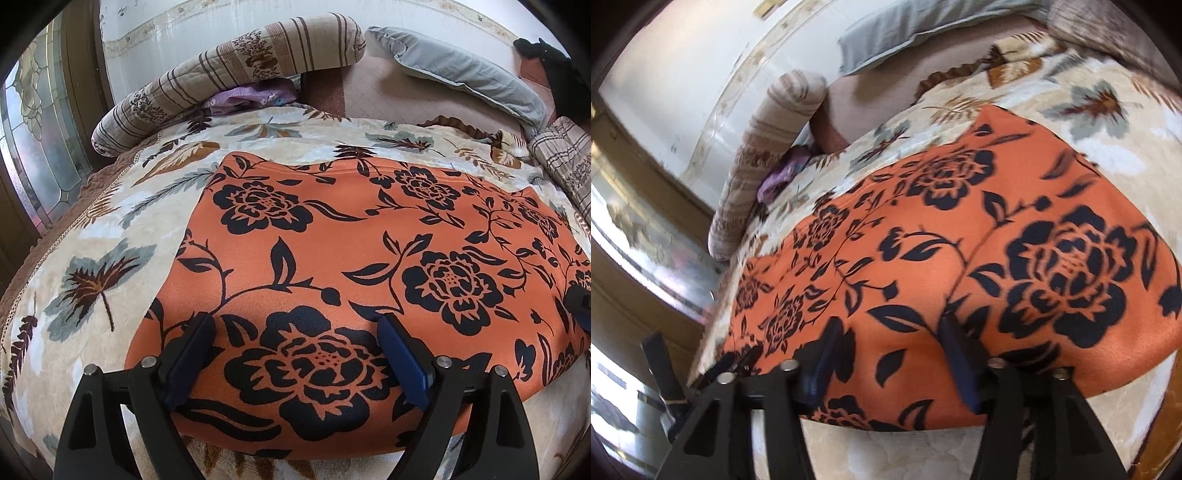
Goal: Fold small clothes
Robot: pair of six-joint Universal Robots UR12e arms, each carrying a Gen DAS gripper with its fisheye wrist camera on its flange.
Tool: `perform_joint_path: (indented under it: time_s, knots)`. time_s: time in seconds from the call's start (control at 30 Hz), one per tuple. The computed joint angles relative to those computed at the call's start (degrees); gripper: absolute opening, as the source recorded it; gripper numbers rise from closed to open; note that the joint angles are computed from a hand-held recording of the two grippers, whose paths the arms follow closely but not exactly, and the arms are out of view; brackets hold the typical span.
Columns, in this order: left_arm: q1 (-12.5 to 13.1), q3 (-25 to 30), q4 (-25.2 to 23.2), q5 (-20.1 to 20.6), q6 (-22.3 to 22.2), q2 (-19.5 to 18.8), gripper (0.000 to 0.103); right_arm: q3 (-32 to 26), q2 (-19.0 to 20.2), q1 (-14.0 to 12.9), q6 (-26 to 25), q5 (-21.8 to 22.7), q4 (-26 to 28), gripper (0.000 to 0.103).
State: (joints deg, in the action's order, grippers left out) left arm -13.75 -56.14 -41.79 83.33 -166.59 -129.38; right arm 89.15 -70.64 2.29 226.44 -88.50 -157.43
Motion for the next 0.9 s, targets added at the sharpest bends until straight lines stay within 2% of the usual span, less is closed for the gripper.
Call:
perform_joint_path:
  time_s: [0.07, 0.17, 0.27, 0.4, 0.47, 0.63, 0.7, 0.73, 0.8, 0.9]
  knots:
    - [0.1, 0.5, -1.1, -0.6, -0.5, -0.1, 0.090, -0.4, -0.3, 0.1, -1.1, -0.1, 1.3, 0.062]
    - [0.4, 1.2, -2.3, -1.5, -2.2, 0.1, 0.090, 1.1, -1.5, -0.1, 0.4, 0.4, -2.0, 0.062]
    - [0.4, 0.8, -1.6, 0.2, -2.6, 0.6, 0.090, 2.8, -3.3, -0.3, 1.8, -1.5, -4.2, 0.062]
    - [1.1, -1.4, 3.0, 2.9, -3.8, 2.3, 0.090, 7.3, -6.3, -0.9, 8.5, -0.8, -9.4, 0.062]
    - [1.4, -2.4, 4.1, 4.3, -4.8, 2.9, 0.096, 9.5, -7.6, -1.2, 12.0, -0.5, -10.7, 0.062]
    - [1.9, -0.6, -1.3, 4.8, -4.7, 2.0, 0.097, 12.6, -9.3, -1.8, 18.1, -1.0, -9.7, 0.063]
    - [1.8, 1.5, -6.5, 4.4, -2.9, 0.7, 0.097, 13.2, -9.4, -2.0, 20.0, -0.9, -10.4, 0.063]
    - [1.7, 2.4, -8.7, 4.4, -3.4, 0.0, 0.098, 13.5, -9.3, -2.2, 20.8, -0.7, -10.6, 0.063]
    - [2.2, 2.5, -8.7, 2.5, -6.8, 0.1, 0.098, 13.5, -9.1, -2.5, 22.8, -0.1, -9.8, 0.063]
    - [2.2, 3.7, -9.3, 2.8, -6.3, -0.4, 0.098, 13.7, -8.6, -3.1, 24.9, 1.5, -9.9, 0.063]
